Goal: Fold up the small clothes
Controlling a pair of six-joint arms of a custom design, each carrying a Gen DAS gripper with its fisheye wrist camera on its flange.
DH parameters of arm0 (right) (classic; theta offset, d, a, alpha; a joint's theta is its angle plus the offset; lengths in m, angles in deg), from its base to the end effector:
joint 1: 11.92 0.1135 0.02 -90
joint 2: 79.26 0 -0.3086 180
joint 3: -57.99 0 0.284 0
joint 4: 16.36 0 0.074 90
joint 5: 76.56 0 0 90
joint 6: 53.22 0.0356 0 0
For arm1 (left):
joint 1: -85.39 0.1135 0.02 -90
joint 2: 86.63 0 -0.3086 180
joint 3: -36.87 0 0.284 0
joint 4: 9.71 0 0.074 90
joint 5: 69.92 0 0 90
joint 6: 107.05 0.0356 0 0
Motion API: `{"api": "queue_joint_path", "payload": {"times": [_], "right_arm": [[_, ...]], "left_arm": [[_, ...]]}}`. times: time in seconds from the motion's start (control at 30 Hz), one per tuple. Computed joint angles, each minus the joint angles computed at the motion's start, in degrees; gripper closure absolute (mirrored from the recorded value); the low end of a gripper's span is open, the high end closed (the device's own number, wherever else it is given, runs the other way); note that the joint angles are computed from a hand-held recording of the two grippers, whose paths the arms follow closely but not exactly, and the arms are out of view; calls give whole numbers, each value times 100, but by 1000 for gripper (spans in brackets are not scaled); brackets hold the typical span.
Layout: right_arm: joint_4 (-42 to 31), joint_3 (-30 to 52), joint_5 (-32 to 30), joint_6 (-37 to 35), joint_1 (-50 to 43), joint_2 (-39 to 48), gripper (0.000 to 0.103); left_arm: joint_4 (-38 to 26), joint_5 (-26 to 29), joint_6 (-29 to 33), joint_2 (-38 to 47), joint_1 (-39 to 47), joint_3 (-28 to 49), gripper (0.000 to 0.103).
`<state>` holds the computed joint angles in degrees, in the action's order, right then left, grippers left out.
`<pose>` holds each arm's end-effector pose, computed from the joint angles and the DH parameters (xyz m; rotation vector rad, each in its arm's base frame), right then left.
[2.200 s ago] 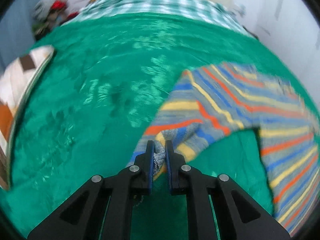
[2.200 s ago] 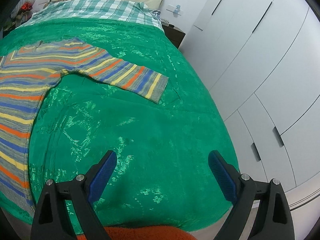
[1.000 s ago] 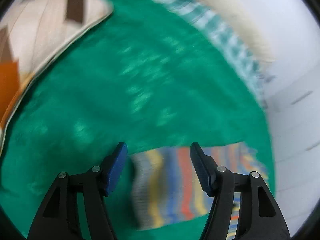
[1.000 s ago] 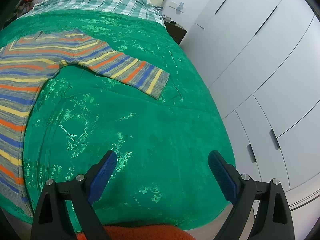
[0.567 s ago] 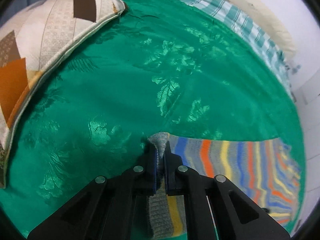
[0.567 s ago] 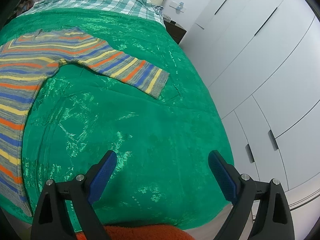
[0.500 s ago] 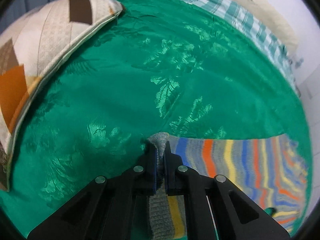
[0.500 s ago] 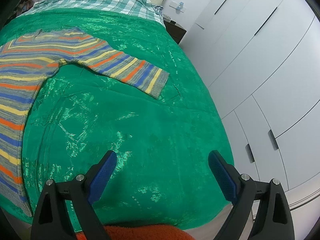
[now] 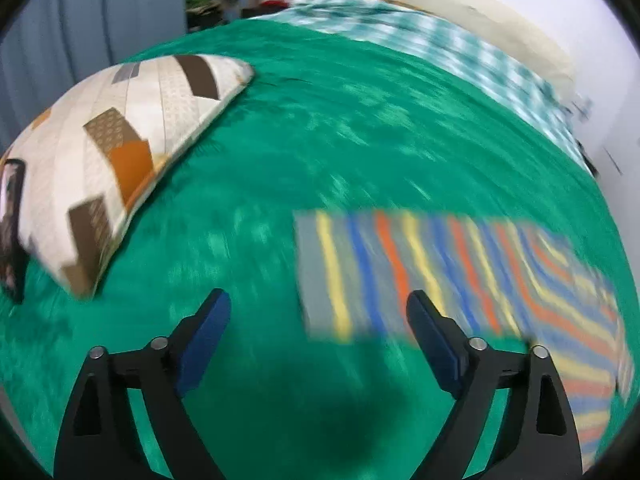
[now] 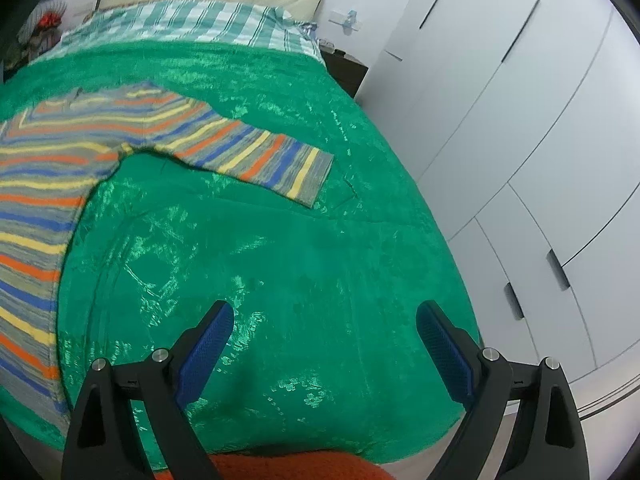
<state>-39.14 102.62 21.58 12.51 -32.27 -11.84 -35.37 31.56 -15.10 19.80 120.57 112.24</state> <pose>0.2231 -0.0881 0.2104 -0.0125 2.4234 -0.5350 0.3395 0.2306 0.1719 -0.6505 2.4459 -0.0003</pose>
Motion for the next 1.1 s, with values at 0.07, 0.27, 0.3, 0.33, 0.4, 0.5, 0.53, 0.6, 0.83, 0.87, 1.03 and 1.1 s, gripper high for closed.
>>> {"api": "queue_joint_path", "payload": {"times": [0.07, 0.27, 0.3, 0.33, 0.4, 0.5, 0.53, 0.6, 0.83, 0.87, 1.03, 1.1], "right_arm": [[-37, 8, -186, 53, -118, -64, 11], [-202, -11, -703, -11, -466, -236, 11], [-229, -11, -758, -39, -507, -241, 11], [-256, -9, -818, -61, -551, -248, 11], [-269, -8, -918, -86, -643, -243, 11], [-301, -7, -1108, -51, -810, -284, 11], [-296, -20, -1159, -28, -857, -321, 11], [-277, -40, -1205, 38, -910, -395, 11], [-273, 4, -1026, 61, -755, -288, 11], [-283, 10, -1033, 62, -762, -275, 11], [-301, 28, -1061, 85, -827, -257, 11], [-297, 29, -1021, 76, -801, -238, 11]], "left_arm": [[175, 67, 73, -681, -101, -859, 7], [644, -128, 43, -1919, -682, -2637, 7], [757, -219, -11, -1972, -761, -2814, 7], [909, -293, -39, -1987, -825, -2978, 7], [1129, -647, -11, -1890, -1044, -3096, 7], [1243, -1031, 224, -1856, -1350, -3141, 7], [1310, -1148, 317, -1896, -1455, -3194, 7], [1379, -1276, 392, -1908, -1581, -3258, 7], [1483, -1394, 374, -1909, -1784, -3361, 7], [1488, -1395, 384, -1862, -1776, -3339, 6], [1506, -1456, 303, -1575, -1774, -3261, 2], [1539, -1461, 253, -1508, -1766, -3257, 0]]}}
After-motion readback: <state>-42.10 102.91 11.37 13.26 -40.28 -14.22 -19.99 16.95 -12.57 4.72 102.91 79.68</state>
